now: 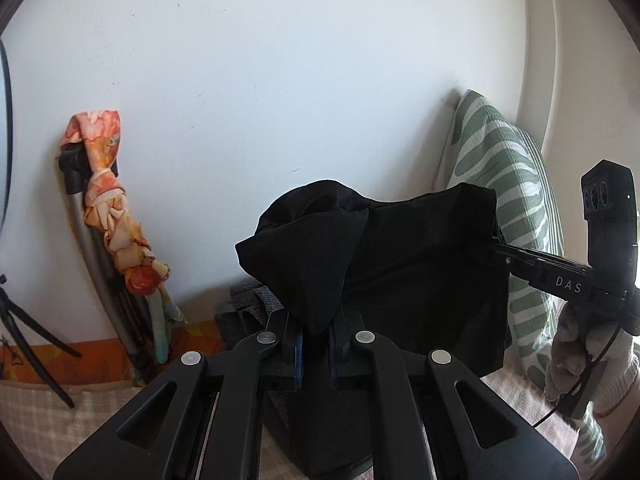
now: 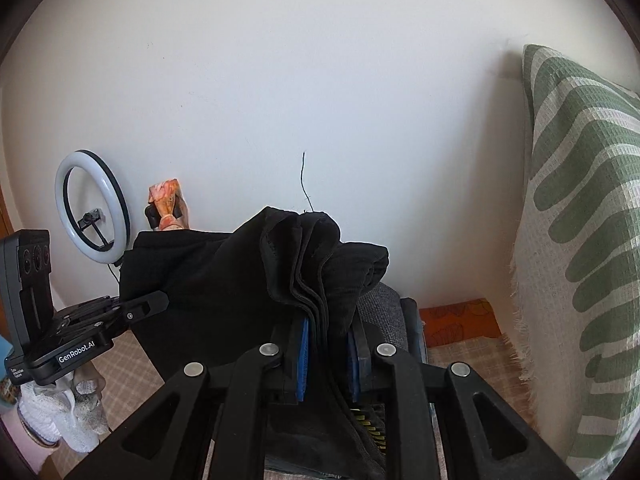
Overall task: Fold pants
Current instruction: 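Lift the folded pants with both grippers and carry them toward the clothes stack, then lower the pants onto the grey clothes stack and open both grippers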
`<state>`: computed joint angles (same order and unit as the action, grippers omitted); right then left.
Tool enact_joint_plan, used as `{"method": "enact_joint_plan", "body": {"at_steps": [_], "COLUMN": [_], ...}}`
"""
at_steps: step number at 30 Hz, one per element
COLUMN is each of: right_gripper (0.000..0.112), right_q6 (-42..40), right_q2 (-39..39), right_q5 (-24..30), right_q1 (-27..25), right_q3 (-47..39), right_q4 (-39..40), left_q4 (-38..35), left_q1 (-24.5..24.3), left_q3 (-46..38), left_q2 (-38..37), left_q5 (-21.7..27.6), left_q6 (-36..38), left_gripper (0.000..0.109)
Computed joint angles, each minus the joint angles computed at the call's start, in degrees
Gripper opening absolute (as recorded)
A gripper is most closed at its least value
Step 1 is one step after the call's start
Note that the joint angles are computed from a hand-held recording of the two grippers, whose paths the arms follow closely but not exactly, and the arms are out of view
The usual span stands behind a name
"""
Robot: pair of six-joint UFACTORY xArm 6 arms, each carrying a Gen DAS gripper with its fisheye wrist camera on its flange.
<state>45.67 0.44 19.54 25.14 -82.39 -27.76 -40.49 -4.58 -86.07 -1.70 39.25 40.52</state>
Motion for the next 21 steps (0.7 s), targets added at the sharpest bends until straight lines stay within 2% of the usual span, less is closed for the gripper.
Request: {"method": "enact_joint_plan", "body": {"at_steps": [2,4,13,15,18,19,21], "right_gripper": [0.014,0.014,0.014,0.016,0.028,0.036,0.04], "right_q6": [-4.5,-6.72,-10.57,-10.36,-5.58,-4.03,-1.85], "right_q2": [4.04,7.59,14.18,14.86,15.15,14.91,14.0], "right_q5": [0.65,2.74,9.03,10.59,13.48,13.98,14.21], "right_q1": [-1.15,-1.83,-2.7,-2.91,-3.14,-3.22,-3.2], "right_q3": [-3.22,-6.78,-14.02,-14.81,-15.63,-15.45,-14.51], "right_q4": [5.73,7.69,10.34,10.27,6.57,5.38,2.95], "left_q4": [1.33,2.7,5.49,8.05,11.63,11.72,11.16], "left_q1": [-0.43,-0.75,-1.46,-2.04,-2.49,-2.4,-1.94], "left_q3": [-2.79,-5.08,-9.2,-10.34,-11.4,-11.44,-11.04], "left_q2": [3.98,7.26,13.93,15.03,15.86,15.76,15.1], "left_q5": [-0.33,-0.49,-1.71,-2.07,-3.03,-3.02,-2.92], "left_q6": [-2.44,-4.14,-7.71,-9.12,-11.9,-12.15,-11.93], "left_gripper": [0.007,0.007,0.007,0.011,0.012,0.013,0.016]}}
